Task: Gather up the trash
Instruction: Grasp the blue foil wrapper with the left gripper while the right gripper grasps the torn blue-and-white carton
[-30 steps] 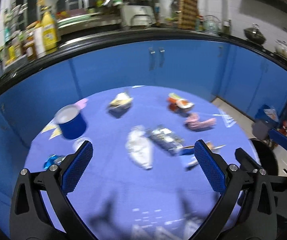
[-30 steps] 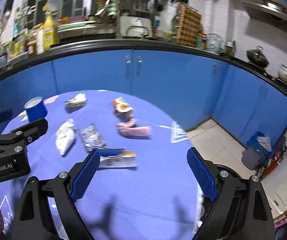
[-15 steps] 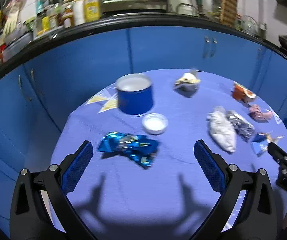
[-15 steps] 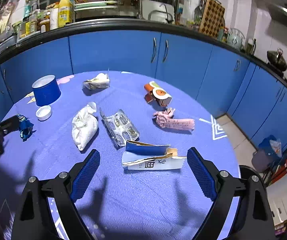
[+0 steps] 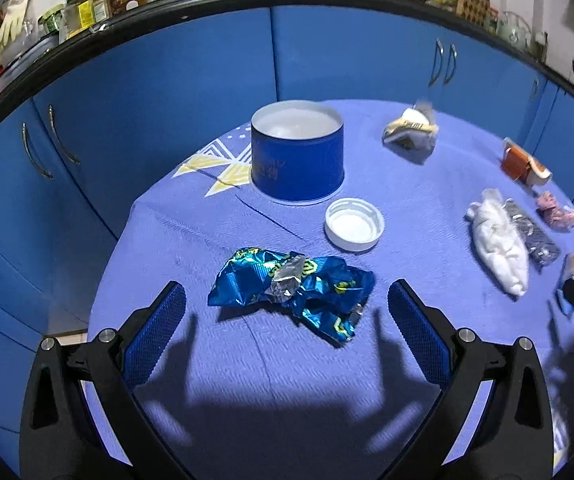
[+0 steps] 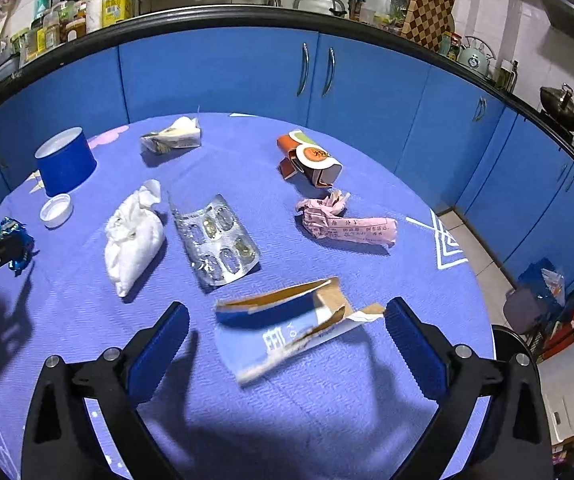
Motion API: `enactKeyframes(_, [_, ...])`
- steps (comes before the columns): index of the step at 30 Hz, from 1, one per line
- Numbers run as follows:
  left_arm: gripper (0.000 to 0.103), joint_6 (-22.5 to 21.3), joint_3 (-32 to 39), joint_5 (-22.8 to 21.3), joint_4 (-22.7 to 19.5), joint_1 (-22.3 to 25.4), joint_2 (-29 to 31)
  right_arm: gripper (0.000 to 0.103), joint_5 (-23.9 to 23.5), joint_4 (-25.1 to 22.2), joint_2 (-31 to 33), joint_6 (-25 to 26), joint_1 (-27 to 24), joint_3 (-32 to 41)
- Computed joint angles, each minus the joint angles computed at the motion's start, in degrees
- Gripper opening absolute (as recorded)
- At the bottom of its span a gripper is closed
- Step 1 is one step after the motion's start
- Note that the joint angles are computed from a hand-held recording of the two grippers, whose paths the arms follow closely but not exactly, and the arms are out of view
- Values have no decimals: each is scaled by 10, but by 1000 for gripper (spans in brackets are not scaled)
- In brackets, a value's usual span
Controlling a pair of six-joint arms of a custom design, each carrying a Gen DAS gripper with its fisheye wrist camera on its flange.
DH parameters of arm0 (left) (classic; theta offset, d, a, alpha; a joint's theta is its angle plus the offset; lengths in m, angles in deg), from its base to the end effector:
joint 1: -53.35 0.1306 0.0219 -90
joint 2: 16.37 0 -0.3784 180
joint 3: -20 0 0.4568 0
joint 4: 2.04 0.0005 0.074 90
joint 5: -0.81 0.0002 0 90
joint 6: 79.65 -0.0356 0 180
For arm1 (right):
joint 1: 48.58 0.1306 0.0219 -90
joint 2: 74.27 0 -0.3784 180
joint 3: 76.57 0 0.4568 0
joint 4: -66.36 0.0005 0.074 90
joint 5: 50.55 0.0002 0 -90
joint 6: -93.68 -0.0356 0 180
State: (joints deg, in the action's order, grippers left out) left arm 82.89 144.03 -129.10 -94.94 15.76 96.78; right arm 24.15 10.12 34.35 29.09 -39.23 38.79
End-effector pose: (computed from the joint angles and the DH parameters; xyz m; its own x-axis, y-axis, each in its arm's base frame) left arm 0.5153 -0.3685 0.4644 -0.6145 -0.4504 -0.6478 -0.6294 0.7749 0.0582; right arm 0.6563 0.1171 0.4603 -0.5379 -0.5080 -0.6727 -0.6162 0.7815 -0.0974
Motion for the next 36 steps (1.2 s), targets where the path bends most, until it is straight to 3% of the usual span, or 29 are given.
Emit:
enactKeyframes(11, [99,-13,-8,31,16,14,1,96,13,-65,53,-17,1,65])
enactKeyframes(14, [87,-21,0,27,16,12,9,94,4,-75,56,-13,0,69])
enactKeyframes(18, [75,-26,2,24,24,10,11,74,-18,-76,47,-9,-2,58])
enactKeyframes(22, [64,-26,3,19,36,5,10,32,-27,-67,33,6,-2,42])
enactKeyframes(30, [61,-42,32,-1,45,-10,22,25,-40,-55,14,12,-9,21])
enactKeyframes(36, [61,-79,94,-10,49,-19,55,25,-51,-44,-4,17,-18,7])
